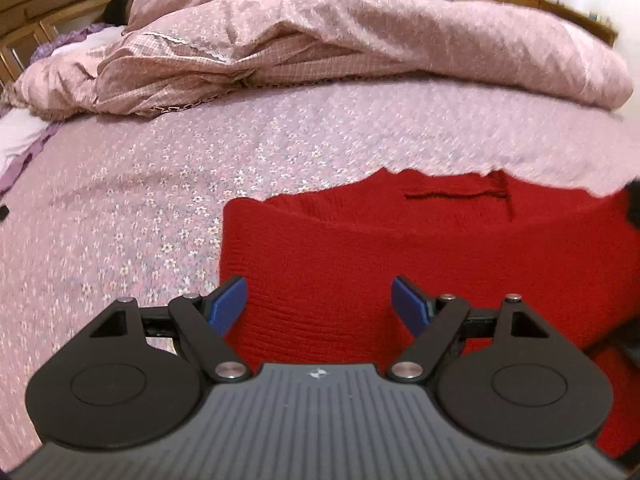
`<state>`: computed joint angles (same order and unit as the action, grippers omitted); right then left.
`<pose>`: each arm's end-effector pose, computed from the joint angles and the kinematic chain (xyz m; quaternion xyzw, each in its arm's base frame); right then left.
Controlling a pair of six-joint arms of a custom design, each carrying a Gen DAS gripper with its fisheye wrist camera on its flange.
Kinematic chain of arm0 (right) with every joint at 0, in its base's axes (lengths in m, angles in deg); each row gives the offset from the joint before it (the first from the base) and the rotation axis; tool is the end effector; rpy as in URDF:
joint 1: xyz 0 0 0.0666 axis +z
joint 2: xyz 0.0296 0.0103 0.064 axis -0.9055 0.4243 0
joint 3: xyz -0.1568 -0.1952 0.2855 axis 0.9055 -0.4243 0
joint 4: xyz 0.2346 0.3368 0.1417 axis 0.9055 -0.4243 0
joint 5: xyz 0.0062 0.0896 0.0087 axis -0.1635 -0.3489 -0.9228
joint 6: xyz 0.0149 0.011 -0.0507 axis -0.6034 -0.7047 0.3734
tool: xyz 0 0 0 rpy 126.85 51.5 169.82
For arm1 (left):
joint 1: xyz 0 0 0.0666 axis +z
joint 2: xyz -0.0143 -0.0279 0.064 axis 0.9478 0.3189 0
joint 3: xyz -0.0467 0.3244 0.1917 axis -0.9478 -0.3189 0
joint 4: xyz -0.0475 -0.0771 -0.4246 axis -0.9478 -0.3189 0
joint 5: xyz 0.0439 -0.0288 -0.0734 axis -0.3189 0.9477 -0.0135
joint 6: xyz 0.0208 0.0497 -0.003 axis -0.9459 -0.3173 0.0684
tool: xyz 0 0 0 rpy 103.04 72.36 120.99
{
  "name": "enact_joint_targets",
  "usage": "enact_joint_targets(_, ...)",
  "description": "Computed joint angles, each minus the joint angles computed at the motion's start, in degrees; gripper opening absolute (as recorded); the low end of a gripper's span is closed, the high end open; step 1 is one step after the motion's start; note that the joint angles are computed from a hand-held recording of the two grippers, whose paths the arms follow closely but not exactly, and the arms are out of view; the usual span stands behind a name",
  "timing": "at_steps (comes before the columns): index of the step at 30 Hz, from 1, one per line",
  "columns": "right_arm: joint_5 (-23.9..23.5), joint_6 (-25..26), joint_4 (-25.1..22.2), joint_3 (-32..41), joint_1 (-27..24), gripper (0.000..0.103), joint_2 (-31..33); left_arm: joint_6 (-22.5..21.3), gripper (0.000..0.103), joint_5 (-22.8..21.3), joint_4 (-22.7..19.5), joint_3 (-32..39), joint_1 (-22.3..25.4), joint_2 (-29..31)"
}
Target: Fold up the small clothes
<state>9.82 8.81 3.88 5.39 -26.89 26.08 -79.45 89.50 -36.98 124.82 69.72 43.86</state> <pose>0.3555 0.2588 0.4158 0.0239 0.8885 0.0749 0.4520 0.4274 -0.0152 0.4047 0.0848 0.9205 -0.0085 0.3815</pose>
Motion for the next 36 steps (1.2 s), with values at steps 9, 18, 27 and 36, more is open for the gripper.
enact_joint_targets(9, -1.58, -0.43, 0.62, 0.0, -3.43, 0.016, 6.49, -0.8, 0.096, -3.18, 6.47, -0.73, 0.0, 5.53)
enact_joint_targets(18, -0.35, -6.49, -1.56, 0.02, -2.44, 0.032, 3.79, -2.1, 0.097, -2.65, 4.27, -0.79, 0.92, 3.1)
enact_joint_targets(27, 8.53, -16.33, -10.7, -4.17, 7.79, 0.048, -6.47, -2.48, 0.097, -0.34, -3.95, -4.77, 4.93, -8.62)
enact_joint_targets(36, 15.32, -30.89, -22.59, -7.37, 20.54, 0.05, -12.6, -6.08, 0.097, 3.12, -12.99, -10.68, 10.51, -21.28)
